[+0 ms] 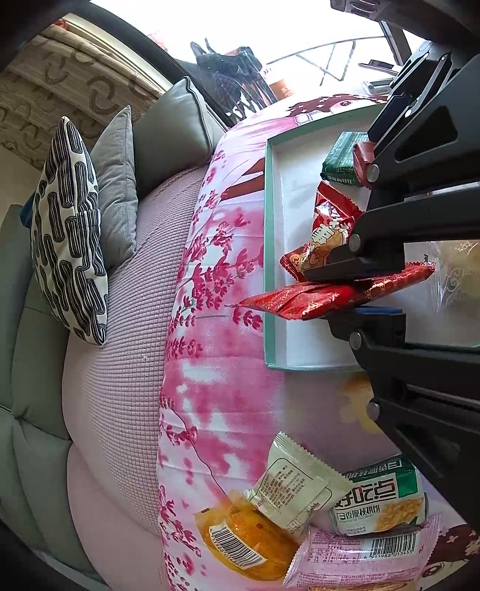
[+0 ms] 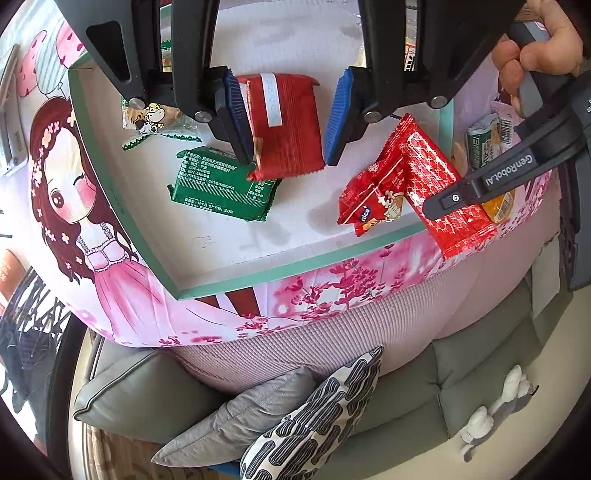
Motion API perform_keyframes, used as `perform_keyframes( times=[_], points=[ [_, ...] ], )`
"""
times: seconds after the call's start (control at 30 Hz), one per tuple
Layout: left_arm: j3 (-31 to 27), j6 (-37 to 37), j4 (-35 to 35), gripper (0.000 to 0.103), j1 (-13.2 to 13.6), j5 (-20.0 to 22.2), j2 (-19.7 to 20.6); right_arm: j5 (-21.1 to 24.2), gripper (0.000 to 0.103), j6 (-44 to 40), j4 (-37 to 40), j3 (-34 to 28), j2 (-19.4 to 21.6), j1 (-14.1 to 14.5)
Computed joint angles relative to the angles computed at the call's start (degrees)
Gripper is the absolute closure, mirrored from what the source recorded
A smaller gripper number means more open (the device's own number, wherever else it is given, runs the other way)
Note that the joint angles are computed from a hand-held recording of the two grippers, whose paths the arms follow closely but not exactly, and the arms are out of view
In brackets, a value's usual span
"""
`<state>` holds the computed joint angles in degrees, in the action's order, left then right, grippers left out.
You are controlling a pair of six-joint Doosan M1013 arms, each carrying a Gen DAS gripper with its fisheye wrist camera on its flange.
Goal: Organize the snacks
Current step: 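Carry the red patterned bag and red wafer pack into the tray with both tools, release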
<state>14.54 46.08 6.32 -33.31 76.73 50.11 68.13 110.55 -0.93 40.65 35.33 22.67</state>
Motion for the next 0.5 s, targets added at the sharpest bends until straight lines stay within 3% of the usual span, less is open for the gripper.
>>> perform_keyframes(
  times=[0.5],
  points=[
    [6.27, -1.42, -6.36, 0.091, 1.07, -5.55, -2.66, 2.95, 0.054, 0.33, -1.95, -1.70, 0.96, 0.33]
  ],
)
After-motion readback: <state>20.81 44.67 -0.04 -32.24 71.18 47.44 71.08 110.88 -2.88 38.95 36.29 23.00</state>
